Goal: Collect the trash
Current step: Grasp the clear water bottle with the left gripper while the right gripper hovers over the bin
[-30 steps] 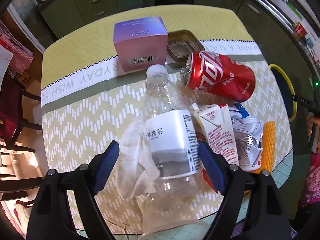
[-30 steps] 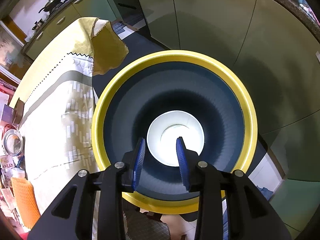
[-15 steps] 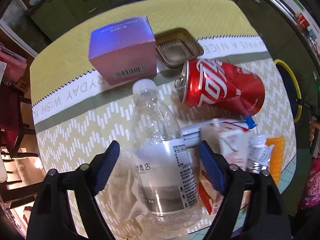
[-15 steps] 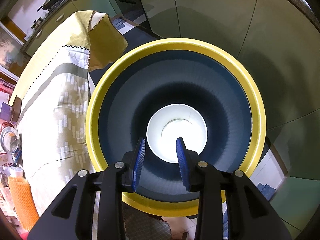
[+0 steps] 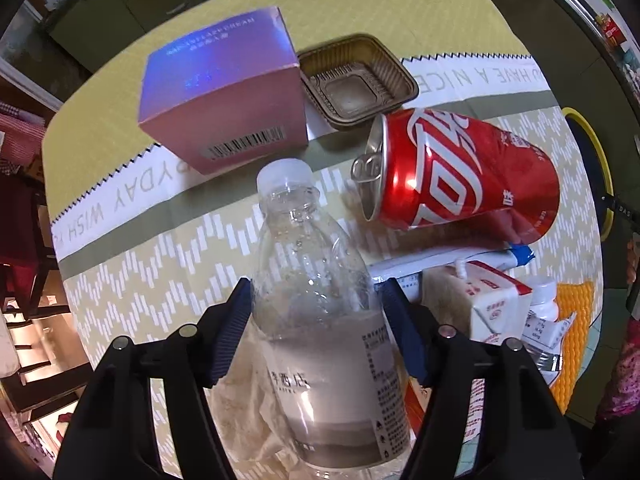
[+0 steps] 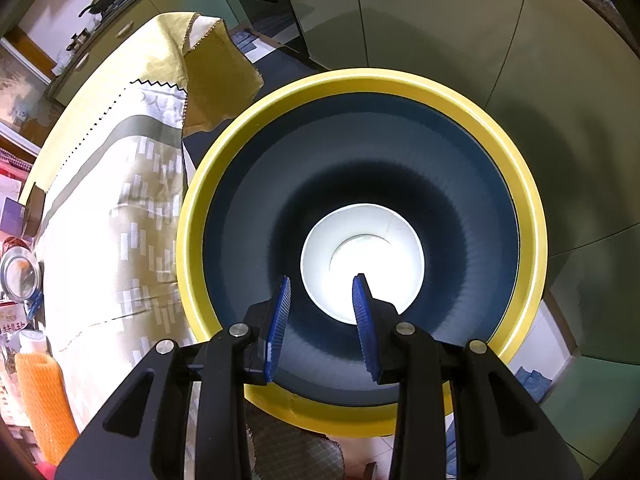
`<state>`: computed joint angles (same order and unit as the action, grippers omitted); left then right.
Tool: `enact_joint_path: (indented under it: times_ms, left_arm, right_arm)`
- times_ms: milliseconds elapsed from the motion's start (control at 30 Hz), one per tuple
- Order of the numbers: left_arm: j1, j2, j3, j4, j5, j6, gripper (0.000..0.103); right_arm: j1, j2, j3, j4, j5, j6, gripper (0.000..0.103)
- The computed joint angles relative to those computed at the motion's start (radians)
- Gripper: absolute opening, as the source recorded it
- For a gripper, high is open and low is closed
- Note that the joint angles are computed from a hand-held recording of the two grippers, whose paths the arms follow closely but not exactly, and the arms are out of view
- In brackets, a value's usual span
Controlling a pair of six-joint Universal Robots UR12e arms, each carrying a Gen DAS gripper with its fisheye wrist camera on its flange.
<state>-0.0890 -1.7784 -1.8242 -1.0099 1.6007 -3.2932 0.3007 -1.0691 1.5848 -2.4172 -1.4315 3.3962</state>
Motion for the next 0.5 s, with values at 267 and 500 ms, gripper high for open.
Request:
enact_joint_path:
  times_ms: [267, 500]
  left_arm:
    - [-0.001, -0.023, 0.020, -0.008, 0.009, 0.003, 0.057]
    - [-0.005, 0.034, -0.010, 0.066, -0.007, -0.004, 0.057]
  right_arm:
    - [0.000, 0.000, -0.001, 0.003, 0.001, -0.005, 0.033]
    - [0.002, -0.003, 0.003, -0.008, 0.006, -0.009, 0.033]
